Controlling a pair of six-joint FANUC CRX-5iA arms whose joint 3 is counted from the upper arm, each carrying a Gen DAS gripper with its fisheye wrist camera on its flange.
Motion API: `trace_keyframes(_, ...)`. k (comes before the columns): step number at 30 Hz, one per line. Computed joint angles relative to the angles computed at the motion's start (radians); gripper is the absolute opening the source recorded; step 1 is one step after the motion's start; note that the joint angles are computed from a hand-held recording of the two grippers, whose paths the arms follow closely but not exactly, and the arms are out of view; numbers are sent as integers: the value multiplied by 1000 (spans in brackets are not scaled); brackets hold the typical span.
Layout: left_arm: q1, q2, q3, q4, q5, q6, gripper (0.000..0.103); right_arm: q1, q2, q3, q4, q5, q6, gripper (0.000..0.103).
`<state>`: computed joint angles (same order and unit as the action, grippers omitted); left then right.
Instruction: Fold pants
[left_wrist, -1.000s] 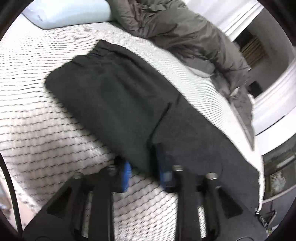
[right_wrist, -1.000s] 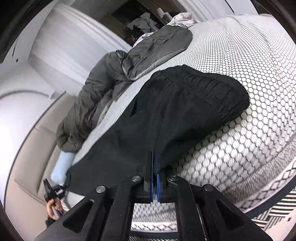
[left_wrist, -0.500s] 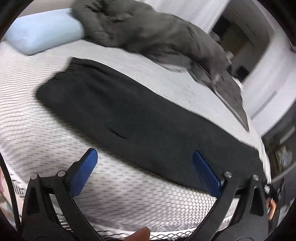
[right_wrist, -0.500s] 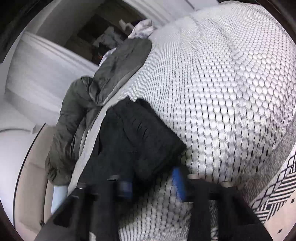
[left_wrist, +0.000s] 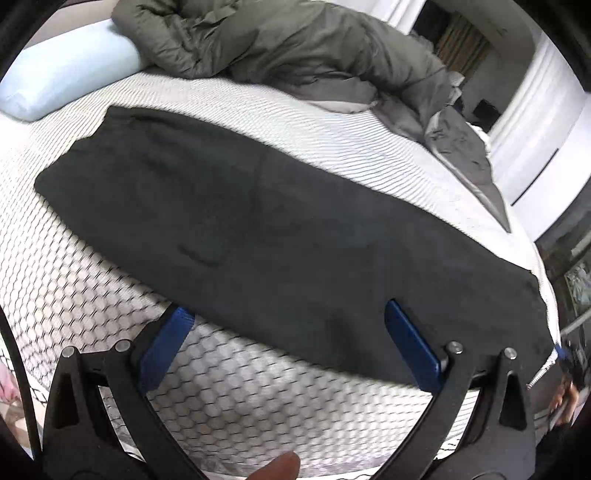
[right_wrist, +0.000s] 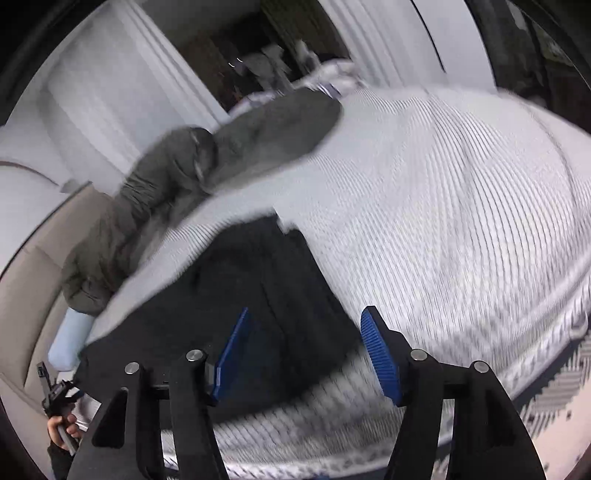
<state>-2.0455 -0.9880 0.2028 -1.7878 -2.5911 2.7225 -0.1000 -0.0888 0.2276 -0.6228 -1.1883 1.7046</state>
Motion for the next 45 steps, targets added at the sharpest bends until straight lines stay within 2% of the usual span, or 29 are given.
trace_keyframes(2,-52,14,20,-78,-20,-62,102,17,44,67,16,-28,-12,63)
trace_keyframes(5,-102,20,36,-162,-54,-115,102,65,185,241,22,-97,-20,63)
trace_keyframes(7,-158,-5,33,-251,-61,-151,102,107,277,348,75,-127,-62,63)
trace_keyframes(9,-164,-17,36,-287,-62,-178,102,157,379,473,165,-186,-101,64)
trace_keyframes(13,-104,-58,22,-289,-58,-199,102,187,513,639,183,-324,-83,64)
trace_keyframes(14,-95,-70,19,-294,-57,-202,102,179,526,652,160,-339,-64,53)
trace_keyframes(15,-81,-78,17,-287,-55,-198,102,180,526,652,148,-334,-35,16)
trace_keyframes(16,-63,-88,12,-282,-52,-201,102,198,524,644,173,-315,-19,8)
trace_keyframes(17,-50,-94,10,-276,-47,-203,102,217,502,610,211,-271,6,4)
trace_keyframes(19,-26,-101,6,-265,-39,-208,102,216,428,519,206,-157,55,3)
trace_keyframes(21,-12,-108,2,-274,-40,-225,102,226,382,451,247,-45,31,3)
trace_keyframes(23,5,-115,-3,-291,-41,-245,102,250,390,438,332,-14,-53,3)
trace_keyframes(24,16,-119,-7,-296,-40,-253,102,283,405,418,444,4,-101,4)
trace_keyframes(25,27,-123,-7,-309,-44,-268,102,304,415,406,503,6,-123,5)
trace_keyframes(27,47,-127,1,-318,-40,-306,102,318,480,463,551,-104,-170,7)
trace_keyframes(28,64,-128,9,-328,-38,-342,102,312,482,470,540,-119,-180,9)
trace_keyframes(29,79,-126,18,-344,-42,-378,102,302,465,450,528,-100,-195,18)
trace_keyframes(30,97,-127,28,-358,-45,-419,102,296,439,423,529,-72,-222,34)
trace_keyframes(31,116,-128,41,-367,-43,-457,102,287,410,396,517,-42,-234,42)
trace_keyframes(33,161,-133,63,-400,-39,-528,102,260,316,307,451,48,-205,67)
trace_keyframes(35,208,-143,84,-429,-27,-568,102,239,238,239,391,93,-160,78)
trace_keyframes(38,242,-174,101,-485,-16,-617,101,229,178,190,333,110,-133,79)
trace_keyframes(40,245,-205,117,-496,-30,-608,90,206,141,154,288,102,-115,79)
trace_keyframes(42,250,-226,114,-516,-51,-611,63,198,116,121,268,98,-119,79)
trace_keyframes(43,265,-236,92,-525,-42,-626,55,212,115,115,279,106,-136,79)
trace_keyframes(45,294,-248,79,-467,4,-604,44,219,87,78,279,116,-142,79)
